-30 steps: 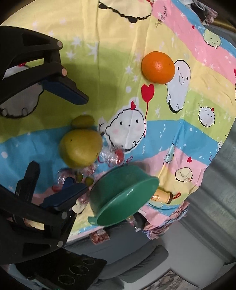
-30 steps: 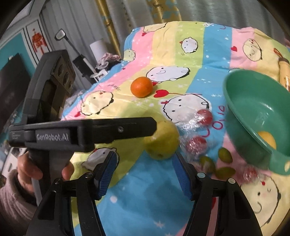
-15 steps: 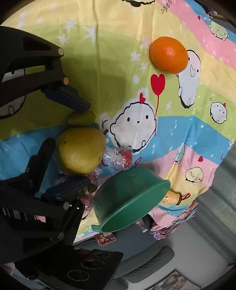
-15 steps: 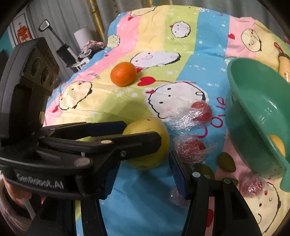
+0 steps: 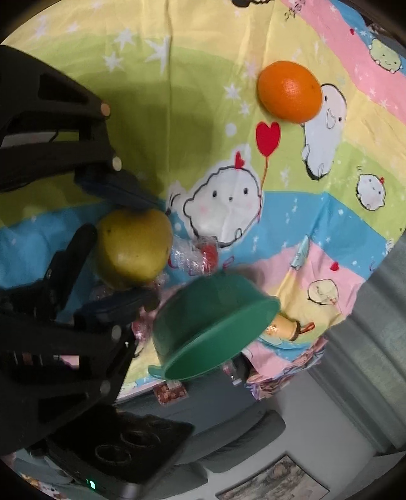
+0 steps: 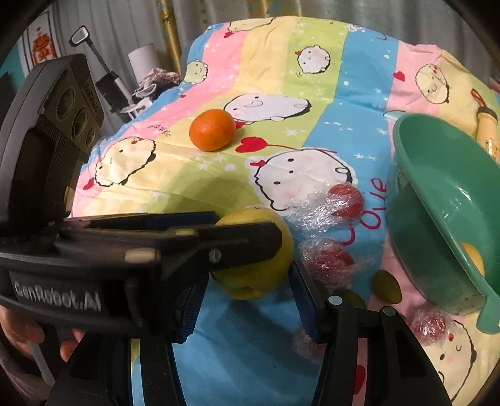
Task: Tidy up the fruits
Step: 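Close the right gripper on the pear while the left gripper pinches its other side, then lift the pear with both grippers and carry it over the green basin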
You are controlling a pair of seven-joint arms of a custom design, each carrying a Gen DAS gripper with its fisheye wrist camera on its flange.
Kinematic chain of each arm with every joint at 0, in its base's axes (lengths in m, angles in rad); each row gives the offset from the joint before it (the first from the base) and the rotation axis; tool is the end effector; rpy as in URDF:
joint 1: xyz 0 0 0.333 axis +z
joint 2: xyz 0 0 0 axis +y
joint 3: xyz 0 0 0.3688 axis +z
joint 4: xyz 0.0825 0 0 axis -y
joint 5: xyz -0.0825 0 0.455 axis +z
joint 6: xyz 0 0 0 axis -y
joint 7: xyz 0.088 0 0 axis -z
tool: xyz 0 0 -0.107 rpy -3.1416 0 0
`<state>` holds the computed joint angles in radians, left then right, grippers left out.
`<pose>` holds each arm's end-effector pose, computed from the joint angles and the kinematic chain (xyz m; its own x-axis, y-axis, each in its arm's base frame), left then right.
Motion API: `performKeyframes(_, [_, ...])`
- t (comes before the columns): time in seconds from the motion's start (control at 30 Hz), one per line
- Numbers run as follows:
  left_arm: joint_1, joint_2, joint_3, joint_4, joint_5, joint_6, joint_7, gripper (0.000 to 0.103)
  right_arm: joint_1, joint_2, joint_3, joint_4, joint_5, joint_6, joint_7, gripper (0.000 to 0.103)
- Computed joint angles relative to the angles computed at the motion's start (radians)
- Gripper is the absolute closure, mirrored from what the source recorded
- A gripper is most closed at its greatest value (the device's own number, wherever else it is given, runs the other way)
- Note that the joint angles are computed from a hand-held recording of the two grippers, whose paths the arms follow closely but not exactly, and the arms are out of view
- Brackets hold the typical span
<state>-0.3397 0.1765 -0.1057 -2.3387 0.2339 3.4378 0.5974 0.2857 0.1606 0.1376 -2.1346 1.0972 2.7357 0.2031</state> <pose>0.5446 -0.2878 0.3661 0.0302 -0.8113 0.5839 -0.7319 -0.4158 -0.5399 0.6048 0.2327 0.3693 0.7685 -0.6316 -0.1022 -0.5224 -0.5270 -0.6703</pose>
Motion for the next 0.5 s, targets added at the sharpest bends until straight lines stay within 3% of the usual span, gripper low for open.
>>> performKeyframes(0.07, [-0.06, -0.017, 0.042, -0.009, -0.067, 0.003, 0.066, 0.051, -0.007, -0.015, 0.002, -0.007, 0.034, -0.011, -0.022, 0.048])
performKeyframes(0.17, [-0.058, -0.03, 0.03, -0.013, -0.09, -0.001, 0.09, 0.051, -0.006, -0.035, 0.0, -0.022, 0.073, -0.009, -0.058, 0.048])
performKeyframes(0.27, [-0.097, -0.038, 0.047, -0.013, -0.156, -0.003, 0.156, 0.051, -0.005, -0.054, -0.006, -0.035, 0.116, -0.009, -0.09, 0.048])
performKeyframes(0.43, [-0.213, -0.056, 0.105, -0.006, -0.37, -0.004, 0.374, 0.051, -0.003, -0.095, -0.018, -0.061, 0.211, -0.014, -0.173, 0.048])
performKeyframes(0.5, [-0.286, -0.065, 0.142, 0.001, -0.51, -0.003, 0.513, 0.051, -0.001, -0.112, -0.025, -0.072, 0.25, -0.02, -0.216, 0.048])
